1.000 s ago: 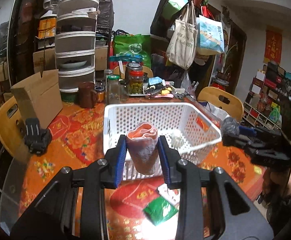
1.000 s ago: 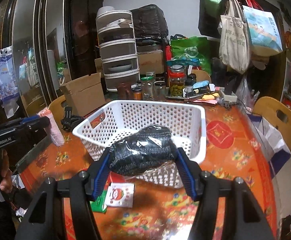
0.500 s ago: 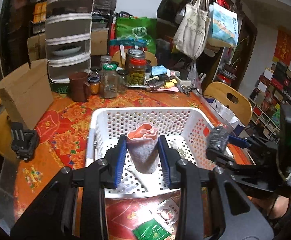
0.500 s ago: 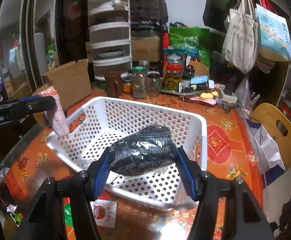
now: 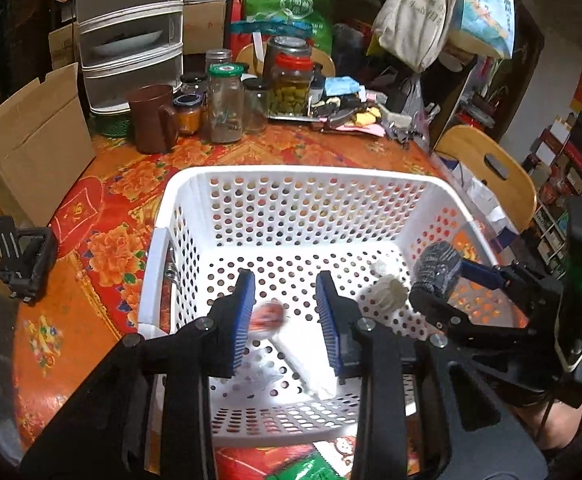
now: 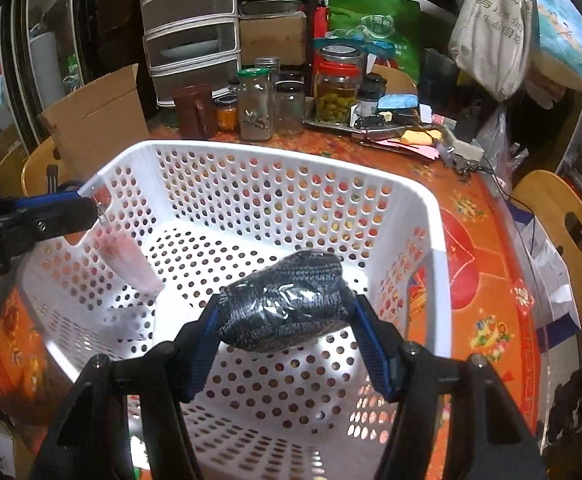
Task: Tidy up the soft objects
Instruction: 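Carry both held items over the basket and open both tools, then withdraw both tools from the basket toward the remaining packets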
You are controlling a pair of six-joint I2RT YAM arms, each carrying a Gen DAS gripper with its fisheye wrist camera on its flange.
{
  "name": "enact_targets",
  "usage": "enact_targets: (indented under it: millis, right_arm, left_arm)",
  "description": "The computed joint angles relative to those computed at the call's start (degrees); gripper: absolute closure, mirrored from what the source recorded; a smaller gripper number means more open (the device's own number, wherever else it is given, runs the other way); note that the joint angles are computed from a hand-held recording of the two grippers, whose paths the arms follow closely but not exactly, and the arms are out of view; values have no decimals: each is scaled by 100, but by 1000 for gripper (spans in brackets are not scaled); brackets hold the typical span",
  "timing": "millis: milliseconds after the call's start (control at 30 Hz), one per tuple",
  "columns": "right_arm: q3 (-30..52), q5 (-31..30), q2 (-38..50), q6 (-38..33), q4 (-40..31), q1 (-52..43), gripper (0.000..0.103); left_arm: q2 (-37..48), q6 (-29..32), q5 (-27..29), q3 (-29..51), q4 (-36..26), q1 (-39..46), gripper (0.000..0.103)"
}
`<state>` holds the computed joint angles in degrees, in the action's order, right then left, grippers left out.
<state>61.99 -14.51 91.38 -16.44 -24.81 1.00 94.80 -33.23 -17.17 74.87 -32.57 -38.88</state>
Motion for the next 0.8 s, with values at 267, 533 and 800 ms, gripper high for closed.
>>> enact_targets:
  millis: [267,533,800]
  right_arm:
    - [59,39,130,136,99,0,36]
    - [-74,-96,-80,148,145,-49,21]
    - [-413,-280,-666,146,150,-174,1]
  left_arm:
    - [139,69,46,-60,165,36,72]
    - [-364,131,-142,-510,470,-35,24]
    - [-1311,-8,-983,-1147,281,-538,10]
